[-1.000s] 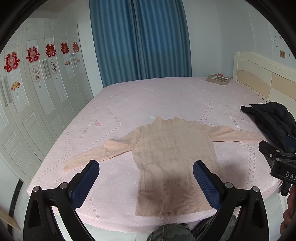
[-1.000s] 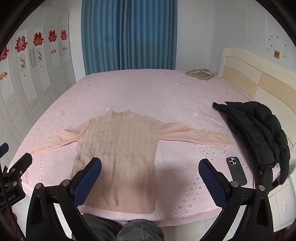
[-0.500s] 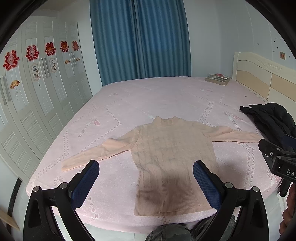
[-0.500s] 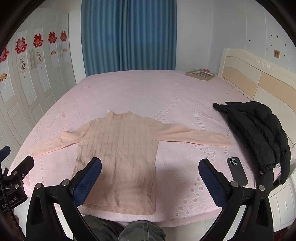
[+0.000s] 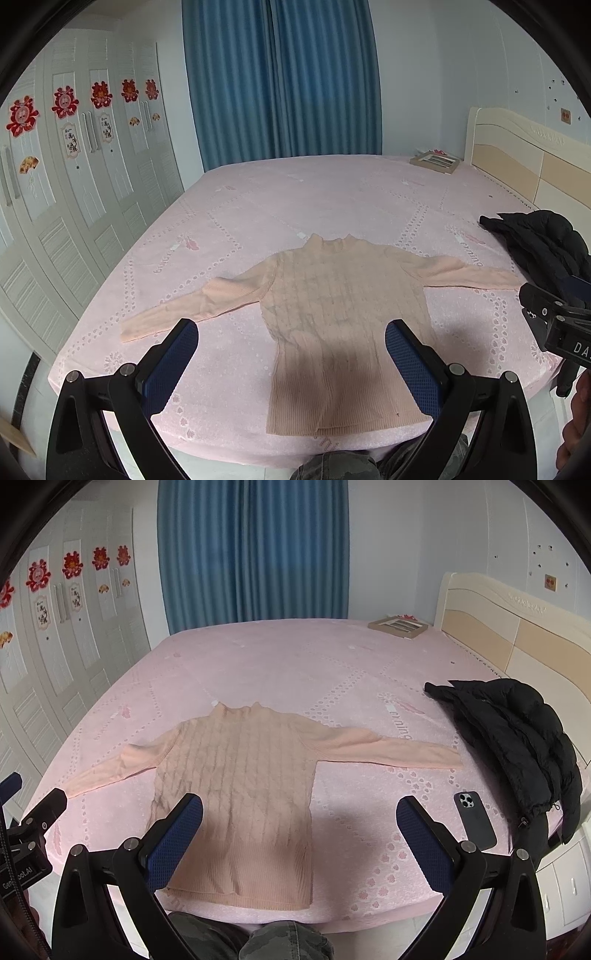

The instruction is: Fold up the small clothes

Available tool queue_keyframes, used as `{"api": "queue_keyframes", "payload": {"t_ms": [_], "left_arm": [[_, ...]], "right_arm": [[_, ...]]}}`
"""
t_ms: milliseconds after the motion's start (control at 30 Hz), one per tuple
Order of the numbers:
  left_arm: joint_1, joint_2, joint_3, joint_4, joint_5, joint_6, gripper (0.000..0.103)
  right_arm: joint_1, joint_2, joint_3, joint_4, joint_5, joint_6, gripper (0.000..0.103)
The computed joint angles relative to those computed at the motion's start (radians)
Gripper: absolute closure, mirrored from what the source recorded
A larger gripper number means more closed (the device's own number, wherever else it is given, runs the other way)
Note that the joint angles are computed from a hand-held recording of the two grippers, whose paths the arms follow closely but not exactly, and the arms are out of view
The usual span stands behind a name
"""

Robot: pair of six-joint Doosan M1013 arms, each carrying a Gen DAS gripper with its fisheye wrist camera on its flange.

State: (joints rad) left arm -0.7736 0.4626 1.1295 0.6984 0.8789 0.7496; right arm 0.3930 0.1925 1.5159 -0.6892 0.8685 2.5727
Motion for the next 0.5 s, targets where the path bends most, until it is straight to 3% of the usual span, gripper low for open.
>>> {"api": "queue_keyframes", "payload": {"t_ms": [500], "left_arm": [[0.004, 0.025, -0.024, 0.024, -0.013, 0.006, 0.001]], "right_arm": [[-0.013, 0.016, -0.015, -0.002, -0.014, -0.007, 0.0]]}}
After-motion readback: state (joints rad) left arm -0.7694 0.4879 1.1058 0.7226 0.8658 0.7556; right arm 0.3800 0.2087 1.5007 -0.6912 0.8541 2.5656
